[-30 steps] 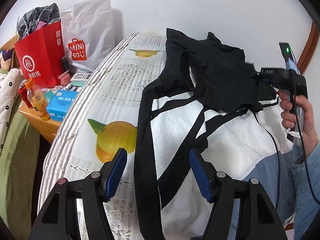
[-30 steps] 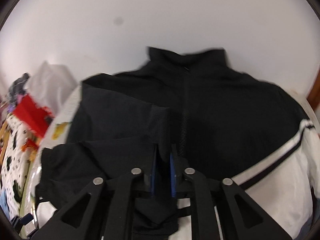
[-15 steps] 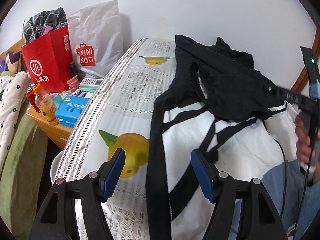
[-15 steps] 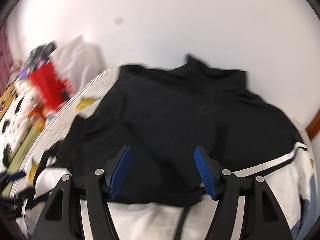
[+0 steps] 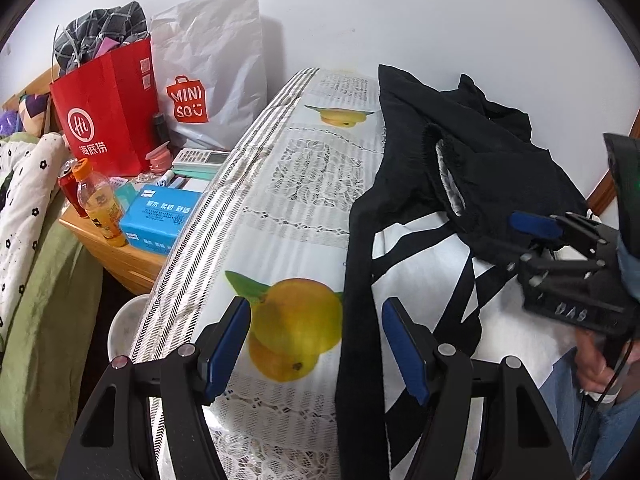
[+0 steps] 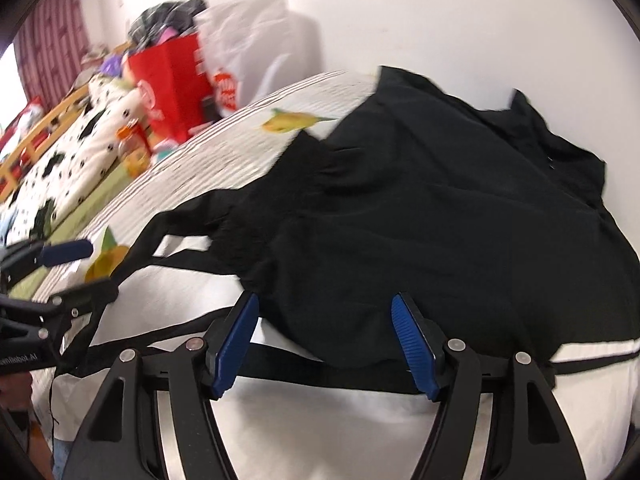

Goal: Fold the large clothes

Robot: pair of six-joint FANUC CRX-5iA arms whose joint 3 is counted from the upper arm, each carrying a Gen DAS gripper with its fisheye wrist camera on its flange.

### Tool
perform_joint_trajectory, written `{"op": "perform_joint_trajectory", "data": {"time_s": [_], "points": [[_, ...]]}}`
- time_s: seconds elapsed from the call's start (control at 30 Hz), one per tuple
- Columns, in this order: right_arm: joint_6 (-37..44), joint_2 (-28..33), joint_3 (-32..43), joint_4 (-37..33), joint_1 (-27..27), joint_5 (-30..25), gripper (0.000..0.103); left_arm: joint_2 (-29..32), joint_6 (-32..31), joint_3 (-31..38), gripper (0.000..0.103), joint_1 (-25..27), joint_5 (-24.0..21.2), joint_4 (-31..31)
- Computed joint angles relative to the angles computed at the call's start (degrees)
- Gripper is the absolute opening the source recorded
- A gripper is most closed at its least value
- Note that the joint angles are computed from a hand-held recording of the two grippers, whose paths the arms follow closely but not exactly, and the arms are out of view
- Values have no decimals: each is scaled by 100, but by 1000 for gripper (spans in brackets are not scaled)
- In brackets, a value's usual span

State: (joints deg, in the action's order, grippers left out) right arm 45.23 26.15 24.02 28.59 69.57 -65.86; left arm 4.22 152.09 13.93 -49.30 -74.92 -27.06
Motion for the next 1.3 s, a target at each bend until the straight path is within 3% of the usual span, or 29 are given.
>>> {"op": "perform_joint_trajectory", "data": {"time_s": [0.27,0.3,0.33,0.37,0.43,0.63,0.83,1.03,1.17,1.3], "points": [[225,410,498,27,8,-72,68,-89,5,-139,66,70,223,118],[179,458,550,47,-9,-51,59,-86,3,-129,66,66,220,123],[173,482,586,21,-31,-10,34,-82,-2,-120,66,66,223,127],[200,500,639,-72,-70,67,22,-71,-11,-93,66,55,219,118],[76,451,596,40,-83,125,12,-38,-44,-14,66,25,187,79],[-1506,-896,-1036,1493,-130,992,11,142,-152,305,66,-80,80,-38],[-3060,-2270,-2414,2716,-430,559,12,322,-152,603,66,-198,116,-165],[-3653,-3172,-3325,2701,-877,-85,19,575,-145,991,66,-283,-47,-287],[-3574,-3580,-3779,2098,-1222,-318,33,708,-132,1131,66,-283,-103,-263],[-3358,-3906,-4068,1596,-1332,-738,36,882,-207,1305,66,-269,-181,-173]]}}
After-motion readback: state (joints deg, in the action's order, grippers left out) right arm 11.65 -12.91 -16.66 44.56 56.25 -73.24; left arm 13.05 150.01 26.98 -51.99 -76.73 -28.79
